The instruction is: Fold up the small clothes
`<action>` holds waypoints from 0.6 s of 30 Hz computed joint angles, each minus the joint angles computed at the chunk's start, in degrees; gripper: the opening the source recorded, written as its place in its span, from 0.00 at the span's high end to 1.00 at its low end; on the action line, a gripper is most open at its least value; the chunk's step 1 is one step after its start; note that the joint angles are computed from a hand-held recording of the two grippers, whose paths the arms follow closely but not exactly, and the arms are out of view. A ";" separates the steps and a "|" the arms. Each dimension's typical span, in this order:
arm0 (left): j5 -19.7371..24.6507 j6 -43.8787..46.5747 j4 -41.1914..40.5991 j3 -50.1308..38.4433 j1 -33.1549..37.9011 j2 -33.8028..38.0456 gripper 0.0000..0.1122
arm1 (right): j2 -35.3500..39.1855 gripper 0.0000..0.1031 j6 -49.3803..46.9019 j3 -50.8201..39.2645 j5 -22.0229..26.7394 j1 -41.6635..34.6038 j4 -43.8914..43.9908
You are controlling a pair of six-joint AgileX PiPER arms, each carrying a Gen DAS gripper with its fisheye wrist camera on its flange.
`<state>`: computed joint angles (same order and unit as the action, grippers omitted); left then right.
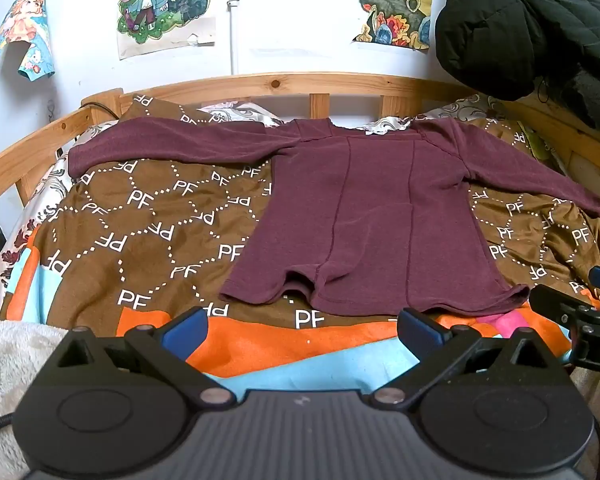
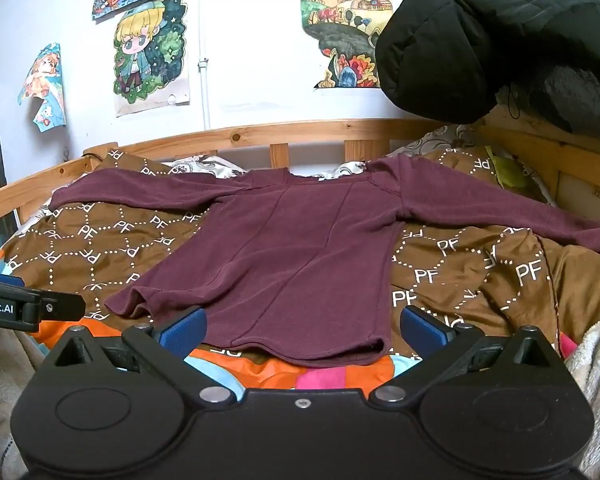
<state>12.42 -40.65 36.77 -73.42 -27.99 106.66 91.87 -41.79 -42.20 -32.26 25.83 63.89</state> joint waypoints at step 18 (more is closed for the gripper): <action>0.06 0.44 -0.51 -0.04 0.00 0.01 0.09 | -0.04 0.01 0.24 0.01 0.20 -0.12 -0.11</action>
